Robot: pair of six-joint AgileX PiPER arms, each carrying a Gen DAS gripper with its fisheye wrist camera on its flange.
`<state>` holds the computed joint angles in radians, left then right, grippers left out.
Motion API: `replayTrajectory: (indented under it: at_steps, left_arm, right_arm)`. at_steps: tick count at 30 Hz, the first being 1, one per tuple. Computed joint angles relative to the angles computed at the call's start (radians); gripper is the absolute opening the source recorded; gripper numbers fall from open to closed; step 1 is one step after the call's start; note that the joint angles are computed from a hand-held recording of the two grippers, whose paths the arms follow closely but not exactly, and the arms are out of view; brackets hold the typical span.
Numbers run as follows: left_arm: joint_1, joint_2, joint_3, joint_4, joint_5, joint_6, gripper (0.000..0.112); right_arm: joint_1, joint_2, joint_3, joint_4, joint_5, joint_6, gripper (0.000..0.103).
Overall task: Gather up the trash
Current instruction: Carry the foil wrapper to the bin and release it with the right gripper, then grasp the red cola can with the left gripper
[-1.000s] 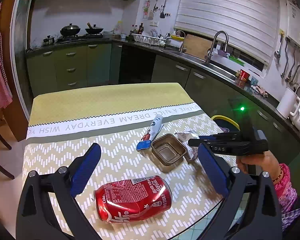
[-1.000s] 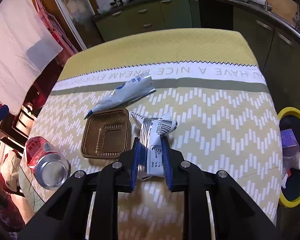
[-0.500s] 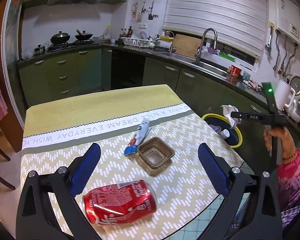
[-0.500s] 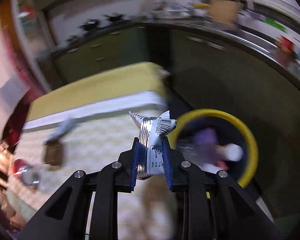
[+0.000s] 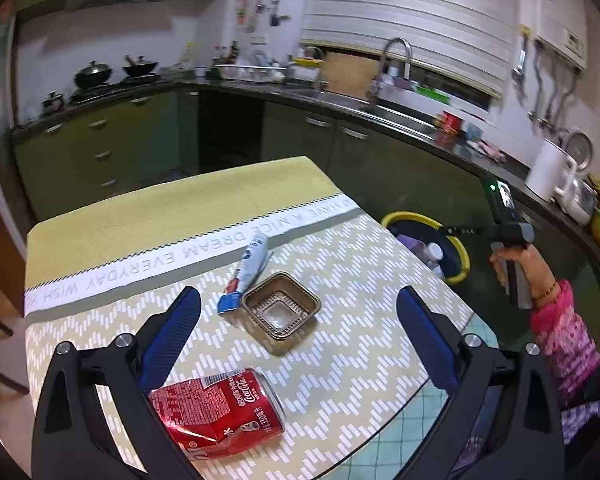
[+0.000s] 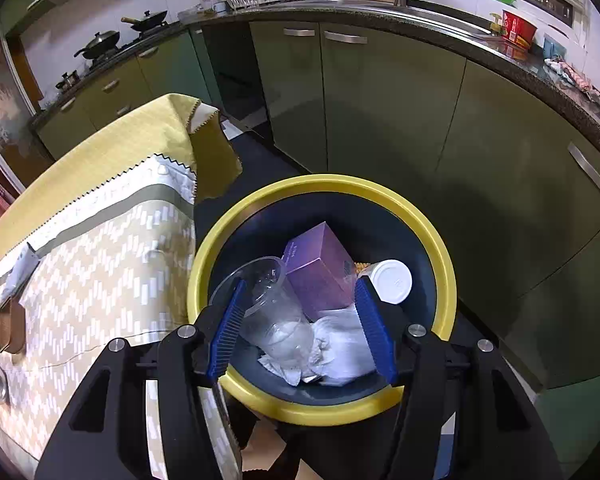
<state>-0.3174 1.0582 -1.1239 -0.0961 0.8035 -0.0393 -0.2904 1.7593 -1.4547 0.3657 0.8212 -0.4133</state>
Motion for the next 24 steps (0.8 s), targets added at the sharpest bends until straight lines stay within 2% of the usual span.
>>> replayTrajectory:
  at_steps: [3, 8, 11, 12, 14, 16, 24]
  left_arm:
    - [0.078, 0.007, 0.001, -0.162, 0.023, 0.238, 0.093]
    - [0.152, 0.020, 0.021, -0.270, 0.083, 0.612, 0.093]
    - [0.238, 0.057, 0.011, -0.354, 0.199, 0.837, 0.093]
    - [0.284, 0.084, -0.007, -0.391, 0.273, 0.922, 0.093]
    - [0.329, 0.118, -0.029, -0.410, 0.352, 1.006, 0.093]
    - [0.346, 0.149, -0.050, -0.391, 0.394, 1.051, 0.093]
    - [0.304, 0.231, -0.027, -0.262, 0.414, 1.152, 0.093]
  right_arm:
    - [-0.002, -0.032, 0.031, 0.019, -0.002, -0.026, 0.057]
    - [0.009, -0.102, 0.078, 0.033, -0.003, -0.040, 0.060]
    - [0.031, -0.132, 0.089, 0.023, 0.003, -0.032, 0.061]
    - [0.040, -0.138, 0.091, 0.017, 0.006, -0.029, 0.062]
    - [0.058, -0.152, 0.095, 0.005, 0.012, -0.022, 0.062]
    - [0.072, -0.163, 0.101, 0.000, 0.013, -0.017, 0.062]
    - [0.121, -0.189, 0.116, -0.022, 0.031, 0.015, 0.062]
